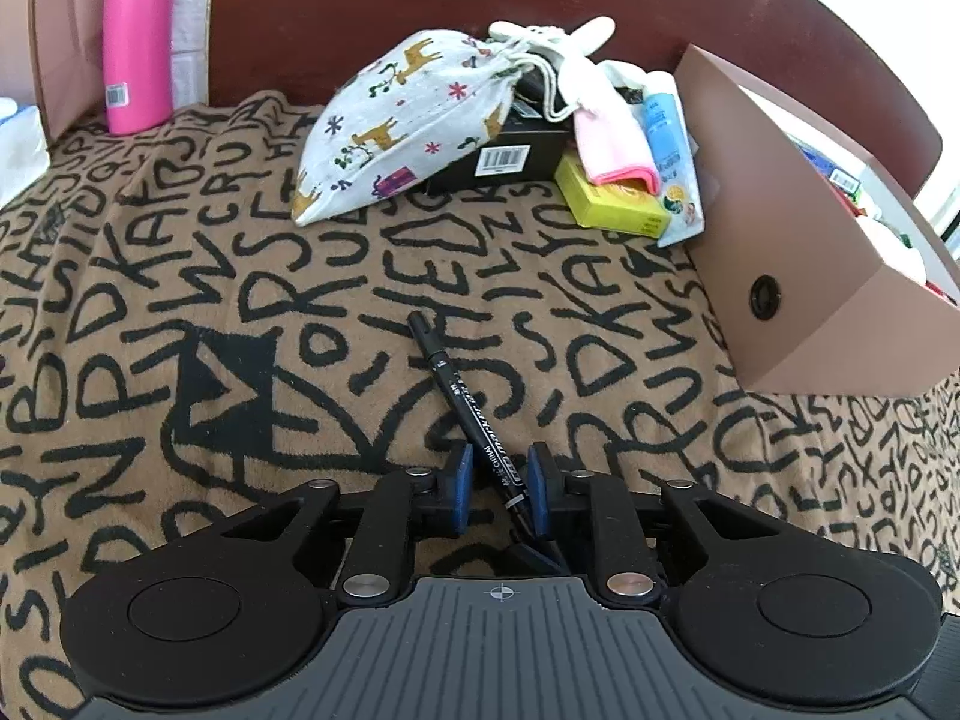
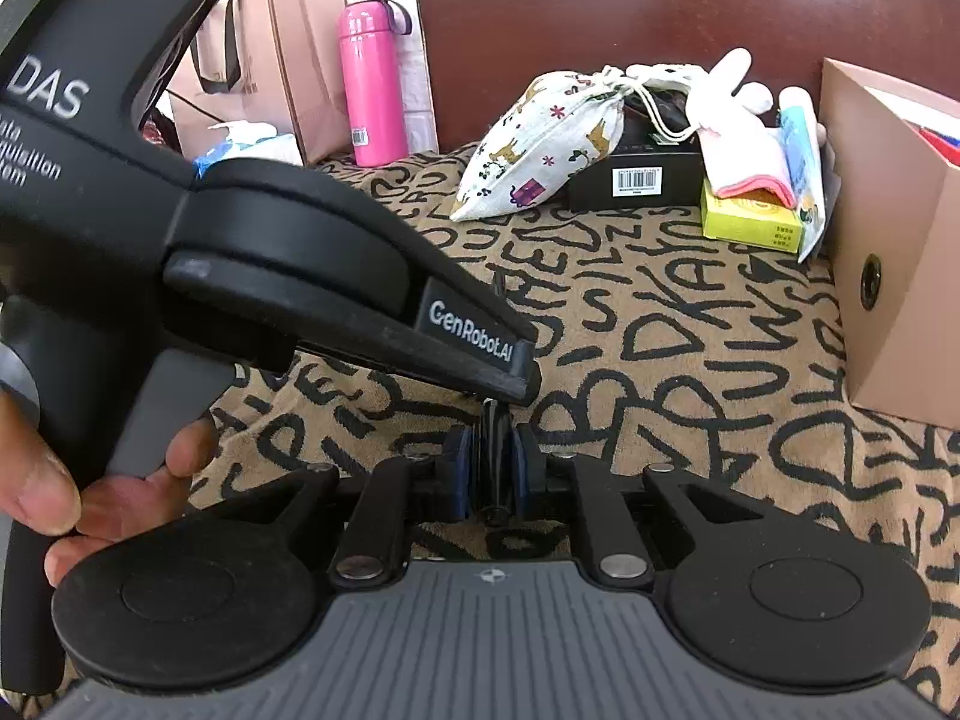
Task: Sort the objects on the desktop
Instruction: 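Lift the marker with the left tool and carry it toward the box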
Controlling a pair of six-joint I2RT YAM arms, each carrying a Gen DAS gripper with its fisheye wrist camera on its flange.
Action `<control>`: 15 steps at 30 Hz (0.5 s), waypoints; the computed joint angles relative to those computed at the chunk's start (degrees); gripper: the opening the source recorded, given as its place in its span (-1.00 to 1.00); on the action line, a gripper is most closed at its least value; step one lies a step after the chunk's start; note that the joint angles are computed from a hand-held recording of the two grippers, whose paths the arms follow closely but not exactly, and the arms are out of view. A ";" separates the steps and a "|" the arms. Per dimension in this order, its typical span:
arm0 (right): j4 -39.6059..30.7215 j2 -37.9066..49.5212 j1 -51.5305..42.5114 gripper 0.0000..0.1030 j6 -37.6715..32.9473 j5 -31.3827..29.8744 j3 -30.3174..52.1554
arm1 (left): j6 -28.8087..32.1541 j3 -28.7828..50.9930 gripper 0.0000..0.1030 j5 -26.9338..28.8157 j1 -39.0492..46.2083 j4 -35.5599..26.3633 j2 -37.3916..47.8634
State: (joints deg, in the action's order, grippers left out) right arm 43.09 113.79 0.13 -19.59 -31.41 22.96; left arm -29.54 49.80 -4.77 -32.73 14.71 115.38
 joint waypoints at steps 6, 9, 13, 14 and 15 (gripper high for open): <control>0.03 -5.80 -4.30 -0.67 -0.78 -2.25 -3.47 | -0.85 -0.46 -0.73 -1.92 -3.22 -0.46 -3.46; -0.48 -10.17 -7.76 -0.67 -0.74 -4.63 -4.65 | -0.48 0.39 -0.73 -3.64 -5.26 -0.84 -5.77; 0.27 -15.87 -12.10 -0.67 0.12 -7.01 -5.91 | 1.04 3.68 -0.73 -5.50 -7.92 -1.71 -7.58; 0.42 -16.87 -13.17 -0.67 0.45 -7.56 -5.83 | 1.39 4.80 -0.73 -5.54 -8.38 -1.90 -7.66; 0.52 -17.80 -14.53 -0.67 0.76 -8.35 -5.61 | 1.77 6.22 -0.73 -5.54 -8.86 -2.16 -7.58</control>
State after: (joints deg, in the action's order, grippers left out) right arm 43.61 95.99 -14.40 -18.83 -39.76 17.35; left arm -27.78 56.02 -10.32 -41.59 12.55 107.80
